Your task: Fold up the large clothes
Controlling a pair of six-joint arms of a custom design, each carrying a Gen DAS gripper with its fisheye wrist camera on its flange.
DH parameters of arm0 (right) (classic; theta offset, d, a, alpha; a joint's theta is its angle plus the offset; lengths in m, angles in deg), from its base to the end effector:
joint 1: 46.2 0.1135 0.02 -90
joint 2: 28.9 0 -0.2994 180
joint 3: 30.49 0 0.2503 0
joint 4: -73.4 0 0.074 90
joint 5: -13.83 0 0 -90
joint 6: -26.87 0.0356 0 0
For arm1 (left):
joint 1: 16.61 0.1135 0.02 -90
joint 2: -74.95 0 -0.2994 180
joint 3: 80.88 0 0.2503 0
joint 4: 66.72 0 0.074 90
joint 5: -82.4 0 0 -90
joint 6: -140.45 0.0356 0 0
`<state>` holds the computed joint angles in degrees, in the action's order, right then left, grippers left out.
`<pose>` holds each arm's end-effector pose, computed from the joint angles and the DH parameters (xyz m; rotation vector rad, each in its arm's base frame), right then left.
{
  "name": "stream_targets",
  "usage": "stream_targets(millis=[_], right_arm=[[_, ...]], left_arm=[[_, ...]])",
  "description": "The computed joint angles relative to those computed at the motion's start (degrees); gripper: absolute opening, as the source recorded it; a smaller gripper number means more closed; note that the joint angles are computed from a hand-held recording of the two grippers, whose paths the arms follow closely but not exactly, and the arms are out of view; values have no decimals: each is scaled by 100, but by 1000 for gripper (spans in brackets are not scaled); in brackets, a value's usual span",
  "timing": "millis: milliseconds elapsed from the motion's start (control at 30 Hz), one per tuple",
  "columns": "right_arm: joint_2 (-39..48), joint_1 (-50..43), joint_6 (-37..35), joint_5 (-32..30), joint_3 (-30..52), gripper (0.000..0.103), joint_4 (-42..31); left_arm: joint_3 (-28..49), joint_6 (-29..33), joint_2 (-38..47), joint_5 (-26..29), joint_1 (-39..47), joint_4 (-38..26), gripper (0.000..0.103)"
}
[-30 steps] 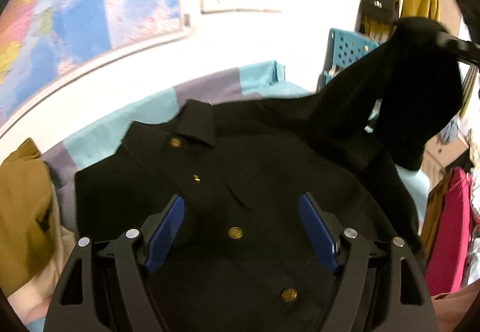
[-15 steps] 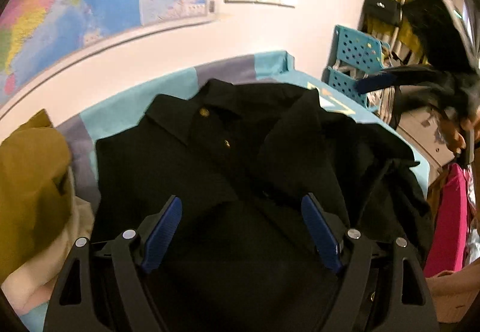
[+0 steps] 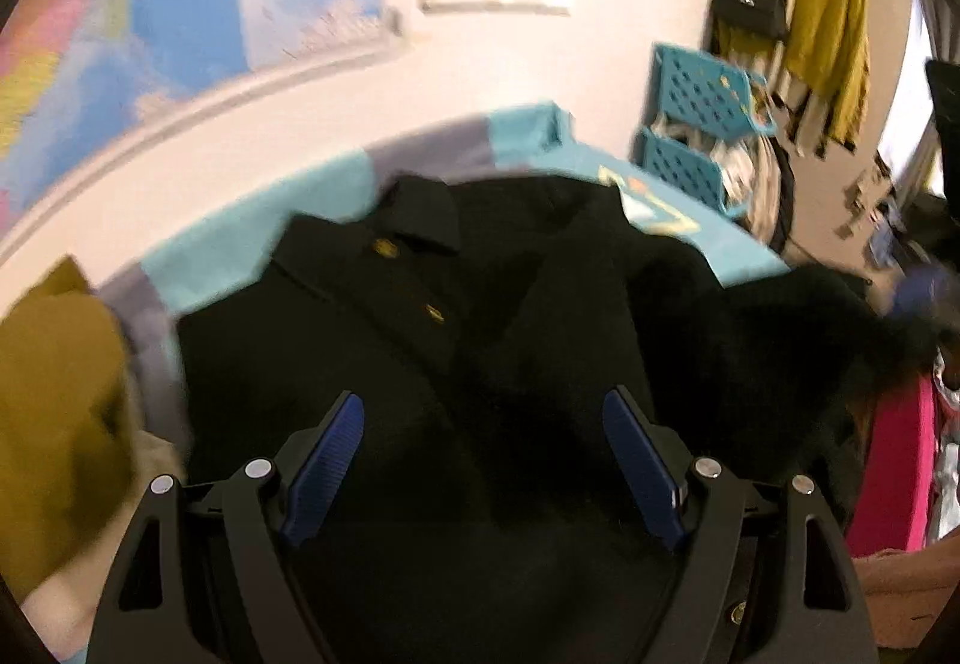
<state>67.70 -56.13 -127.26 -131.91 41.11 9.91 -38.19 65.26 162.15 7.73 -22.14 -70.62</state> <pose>0.2846 -0.0199 0.2111 -1.0884 2.0909 0.9764 0.2537 -0.0340 0.1560 0.5417 2.3285 -0.2469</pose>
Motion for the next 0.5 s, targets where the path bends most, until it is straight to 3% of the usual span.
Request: stream_targets(millis=[33,67,133,167,200,300,367,433,500], right_arm=[[49,205,3,-60,-7,13,-81],[169,554,178,-59,-28,23,-40],[553,978,76,39,83,61,-298],[562,1099,218,143,-9,78,-82],[467,1126,481,255,-189,77,358],[720,567,70,-83,75,73,10],[901,-29,327,-299,337,73,170],[1015,-379,1377,-232,354,73,1266],[1433,-629,2747,409,456,74,2557]], left_arm=[[1,17,-170,26,173,-63,79],[25,19,-261,32,289,-134,79],[72,4,-373,-8,481,-251,79],[66,8,-427,-25,580,-310,79],[47,22,-449,-15,654,-355,79],[-82,165,-406,53,757,-466,79],[-187,266,-299,150,731,-531,79],[-271,325,-129,274,623,-545,79],[-360,482,82,331,384,-601,80]])
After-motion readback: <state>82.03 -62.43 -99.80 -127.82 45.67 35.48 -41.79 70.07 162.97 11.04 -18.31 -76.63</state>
